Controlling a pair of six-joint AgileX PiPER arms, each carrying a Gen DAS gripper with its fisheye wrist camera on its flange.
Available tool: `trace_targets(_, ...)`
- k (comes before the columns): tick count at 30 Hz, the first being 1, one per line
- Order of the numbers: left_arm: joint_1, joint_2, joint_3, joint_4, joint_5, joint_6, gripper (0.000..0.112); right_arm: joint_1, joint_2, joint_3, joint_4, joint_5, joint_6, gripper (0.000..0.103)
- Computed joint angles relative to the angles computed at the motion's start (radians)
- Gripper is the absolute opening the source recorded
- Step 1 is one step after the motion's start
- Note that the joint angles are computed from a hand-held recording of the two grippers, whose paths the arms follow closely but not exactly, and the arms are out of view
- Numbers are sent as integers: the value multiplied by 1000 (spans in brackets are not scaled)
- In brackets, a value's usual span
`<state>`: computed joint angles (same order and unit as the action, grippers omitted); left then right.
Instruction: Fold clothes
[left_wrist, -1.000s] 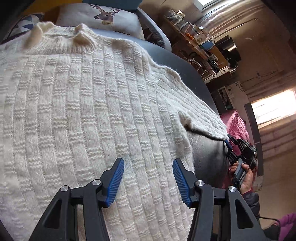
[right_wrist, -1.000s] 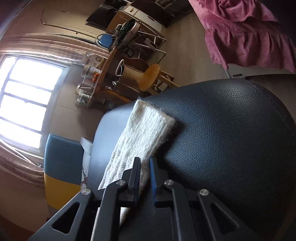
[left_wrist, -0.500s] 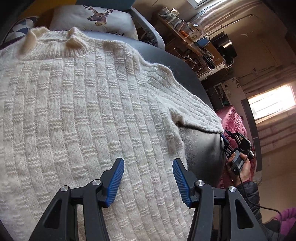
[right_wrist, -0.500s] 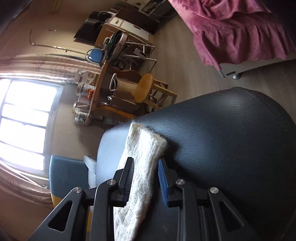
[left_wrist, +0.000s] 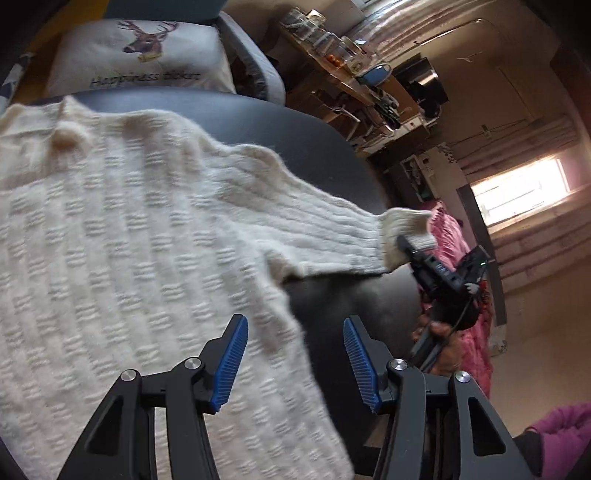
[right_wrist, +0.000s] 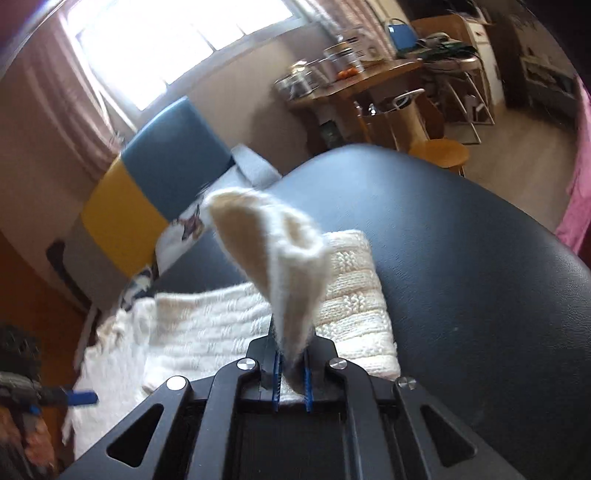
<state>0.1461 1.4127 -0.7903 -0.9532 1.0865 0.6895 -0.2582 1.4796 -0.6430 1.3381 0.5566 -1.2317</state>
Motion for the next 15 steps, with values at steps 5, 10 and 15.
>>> trace_targets(5, -215, 215, -200, -121, 13, -194, 56, 187, -21, 32, -125, -178, 106, 8)
trace_targets(10, -313, 408, -359, -203, 20, -349, 60, 373, -81, 61, -609, -361, 556, 8)
trace_targets(15, -375, 512, -502, -168, -17, -480, 66, 512, -79, 100, -1109, -474, 962, 8)
